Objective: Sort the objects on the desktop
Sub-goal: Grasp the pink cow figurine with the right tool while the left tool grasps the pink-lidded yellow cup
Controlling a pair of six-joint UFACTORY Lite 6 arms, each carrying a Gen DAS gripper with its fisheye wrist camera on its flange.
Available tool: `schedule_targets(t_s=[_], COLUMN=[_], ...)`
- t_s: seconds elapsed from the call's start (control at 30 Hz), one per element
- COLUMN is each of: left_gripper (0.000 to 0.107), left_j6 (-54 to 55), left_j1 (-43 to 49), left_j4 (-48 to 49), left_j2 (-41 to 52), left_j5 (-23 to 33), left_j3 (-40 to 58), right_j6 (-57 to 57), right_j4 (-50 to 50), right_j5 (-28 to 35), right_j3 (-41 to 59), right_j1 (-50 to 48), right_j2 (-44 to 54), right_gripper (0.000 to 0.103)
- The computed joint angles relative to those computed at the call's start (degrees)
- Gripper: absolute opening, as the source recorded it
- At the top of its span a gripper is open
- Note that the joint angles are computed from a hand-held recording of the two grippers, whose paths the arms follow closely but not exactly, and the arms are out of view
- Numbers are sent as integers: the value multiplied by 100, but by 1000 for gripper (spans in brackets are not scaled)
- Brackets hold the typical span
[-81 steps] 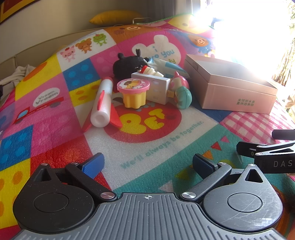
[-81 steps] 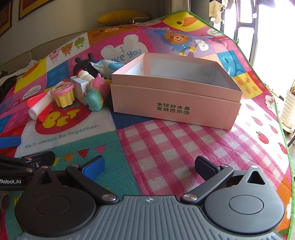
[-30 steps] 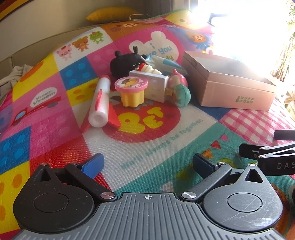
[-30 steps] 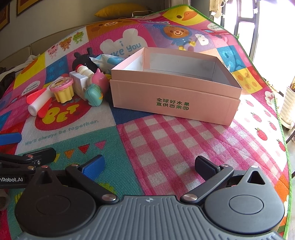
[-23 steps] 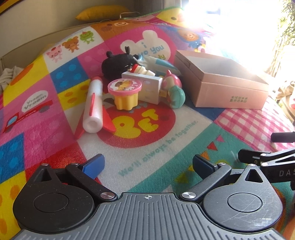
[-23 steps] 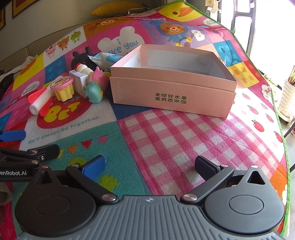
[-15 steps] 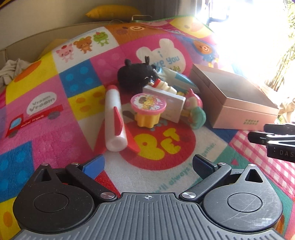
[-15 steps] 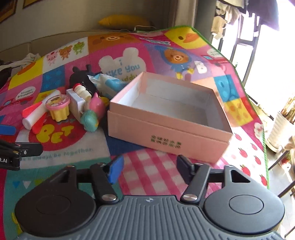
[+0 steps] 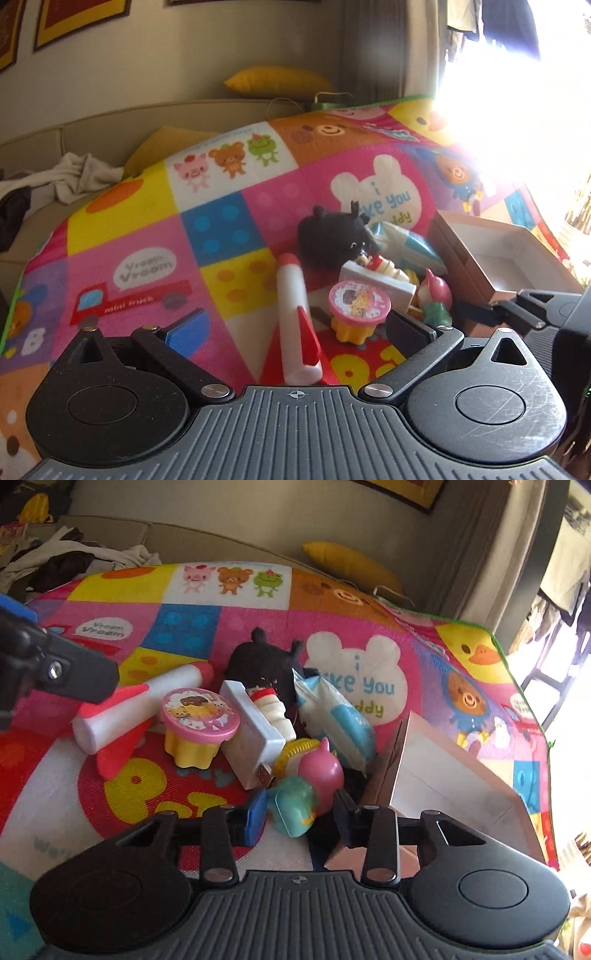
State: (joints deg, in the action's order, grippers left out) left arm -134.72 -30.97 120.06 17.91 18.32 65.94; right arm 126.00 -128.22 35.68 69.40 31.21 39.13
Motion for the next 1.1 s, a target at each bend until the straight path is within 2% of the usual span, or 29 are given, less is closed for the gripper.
schedule_targets(t_s=[0.03,0.1,0.13,0.23,0.3,0.33,0.4,0.5,0.6,0.67,0.77,0.83,0.9,0.97,1.0,1.1], left_gripper=[103,103,103,103,103,103,103,103,103,103,103,103,103,103,103,103], left_j6=[-278,-785,-853,-721,-1023,-1208,-1298,-956,-862,-1054,-1178,-1162,-1080,-805,-445,1354], left_j1=[46,75,52,-20,-50,-40,49,253,368,382,298,165,16,-136,-212,-422], left_j4=[401,1156,1344,1412,1486,1510,1311,832,861,1136,1434,1620,1784,1817,1602,146], left_j2=[122,381,550,971,891,754,523,339,254,217,316,392,548,842,1027,1784], left_j5=[-113,-267,-333,-468,-86,120,232,80,11,-10,-130,-113,-82,-84,-95,-38], left_j3=[114,330,476,873,687,474,174,-7,-85,-111,80,218,427,763,972,1840], right_j6=[199,766,944,1193,948,953,929,444,-930,-1379,-1450,-844,-97,1057,1657,3456], right_j4=[39,-53,-89,-65,197,158,-4,28,975,1337,1354,866,323,-482,-981,-2501], right_j5=[-217,-450,-426,-180,207,373,530,729,666,497,477,467,470,2,-212,-923], right_j3=[-67,-669,-1063,-2168,-2229,-2110,-1708,-882,257,821,904,117,-1082,-2281,-2881,-4325], right_j1=[-50,-74,-40,52,122,124,132,350,514,438,348,308,284,24,-160,-933], right_j2=[-108,-625,-924,-1742,-1723,-1586,-1201,-472,325,691,738,135,-841,-1992,-2592,-4230], right_gripper=[29,5,4,4,7,9,31,37,44,43,28,27,25,24,24,24])
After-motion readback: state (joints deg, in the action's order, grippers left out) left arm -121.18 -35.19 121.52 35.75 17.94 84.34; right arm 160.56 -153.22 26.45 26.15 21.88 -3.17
